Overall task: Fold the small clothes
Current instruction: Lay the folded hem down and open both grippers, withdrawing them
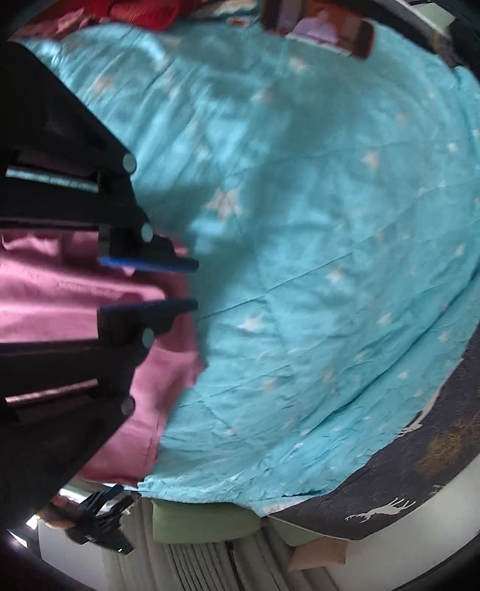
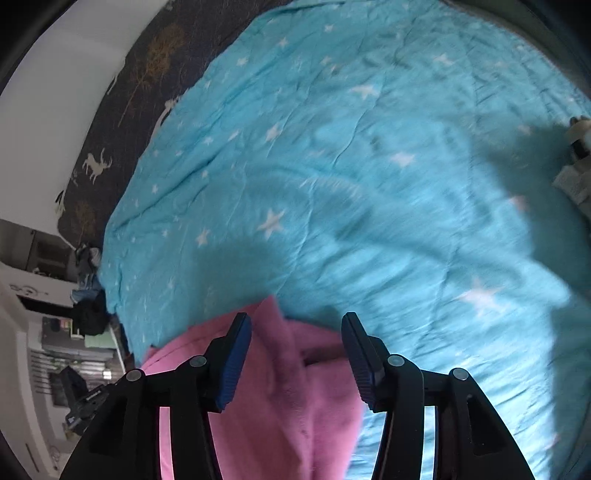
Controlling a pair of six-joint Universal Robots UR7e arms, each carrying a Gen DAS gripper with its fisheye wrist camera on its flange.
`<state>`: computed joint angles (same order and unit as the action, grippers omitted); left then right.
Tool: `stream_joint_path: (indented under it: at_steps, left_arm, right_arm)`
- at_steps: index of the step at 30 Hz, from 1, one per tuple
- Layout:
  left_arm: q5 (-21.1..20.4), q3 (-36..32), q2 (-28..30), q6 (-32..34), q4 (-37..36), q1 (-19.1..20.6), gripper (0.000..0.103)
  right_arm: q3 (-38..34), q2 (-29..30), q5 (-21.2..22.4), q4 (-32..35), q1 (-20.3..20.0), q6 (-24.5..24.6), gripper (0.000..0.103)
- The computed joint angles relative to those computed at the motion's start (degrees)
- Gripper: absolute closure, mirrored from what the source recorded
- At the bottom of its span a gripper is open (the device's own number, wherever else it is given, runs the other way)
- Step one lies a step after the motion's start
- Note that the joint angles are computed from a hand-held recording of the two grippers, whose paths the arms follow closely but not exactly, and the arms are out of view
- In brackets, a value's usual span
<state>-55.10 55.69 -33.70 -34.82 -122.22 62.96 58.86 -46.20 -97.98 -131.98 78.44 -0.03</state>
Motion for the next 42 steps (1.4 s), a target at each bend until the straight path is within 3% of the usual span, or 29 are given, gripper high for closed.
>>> stream_joint_path:
  at_steps: [4,7,13,18,21,25,27,28,29,30,31,34,35,38,39,42]
  left_arm:
    - [0.33,5.62,-3.49,2.21,-4.84,-1.10,0.071]
    - [2.02,12.68,-7.14,5.28,-7.13,-2.93,0.061]
    - [0.02,28.89,-14.52,7.74,-9.70,-6.11,0.059]
    - [3.25,44.53,-21.97,5.60,-14.35,-10.39,0.059]
    - [3.38,52.92,-25.82,3.72,-21.81,-12.04,0.059]
    - [0.58,55.13,-26.04,2.61,-25.08,-11.63,0.059]
    - [1.83,54.69,-24.62,2.46,-25.35,-11.71,0.066]
    - [3.23,54.27,-23.69,2.41,-25.27,-11.82,0.093]
    - [3.87,53.80,-23.07,2.04,-24.57,-11.77,0.103]
    - [4.18,53.37,-22.84,0.38,-23.47,-11.49,0.103]
    - [4.77,53.58,-23.41,-2.05,-22.62,-11.30,0.103]
    - [9.52,56.97,-27.48,-6.31,-22.66,-11.76,0.103]
    - [11.45,57.79,-28.77,-7.39,-21.79,-11.85,0.103]
    - [11.11,60.17,-32.01,-7.38,-24.05,-11.31,0.103]
    - [10.16,60.92,-32.30,-5.84,-26.45,-11.52,0.103]
    - [6.69,61.23,-30.08,1.42,-32.73,-12.79,0.095]
  right_arm:
    - [6.10,-4.20,0.76,-2.29,-0.40,-2.64,0.048]
    - [12.88,-8.41,-2.34,-4.04,0.67,-8.33,0.048]
    - [29.38,-17.42,-7.74,-11.70,1.86,-17.20,0.045]
    - [42.88,-24.07,-9.42,-21.16,2.15,-24.79,0.045]
    - [50.12,-27.89,-7.60,-25.66,1.40,-26.45,0.045]
    - [55.12,-29.26,-6.25,-31.12,1.25,-29.12,0.045]
    - [55.70,-28.47,-6.31,-32.10,1.83,-30.15,0.045]
    - [55.56,-27.50,-6.84,-33.40,2.12,-30.30,0.046]
    - [55.44,-26.69,-7.09,-34.71,2.30,-30.09,0.064]
    - [55.24,-25.75,-6.69,-36.41,2.16,-29.98,0.087]
    - [54.95,-25.57,-5.88,-35.91,1.88,-29.72,0.098]
    - [55.19,-27.16,-4.59,-35.96,0.82,-28.59,0.099]
    - [55.53,-27.89,-5.53,-36.59,0.76,-29.05,0.103]
    - [55.92,-28.62,-15.40,-43.60,0.70,-30.69,0.101]
    - [55.57,-29.56,-15.58,-41.99,-0.78,-28.71,0.100]
    - [55.14,-33.28,-7.70,-33.30,-4.56,-24.32,0.098]
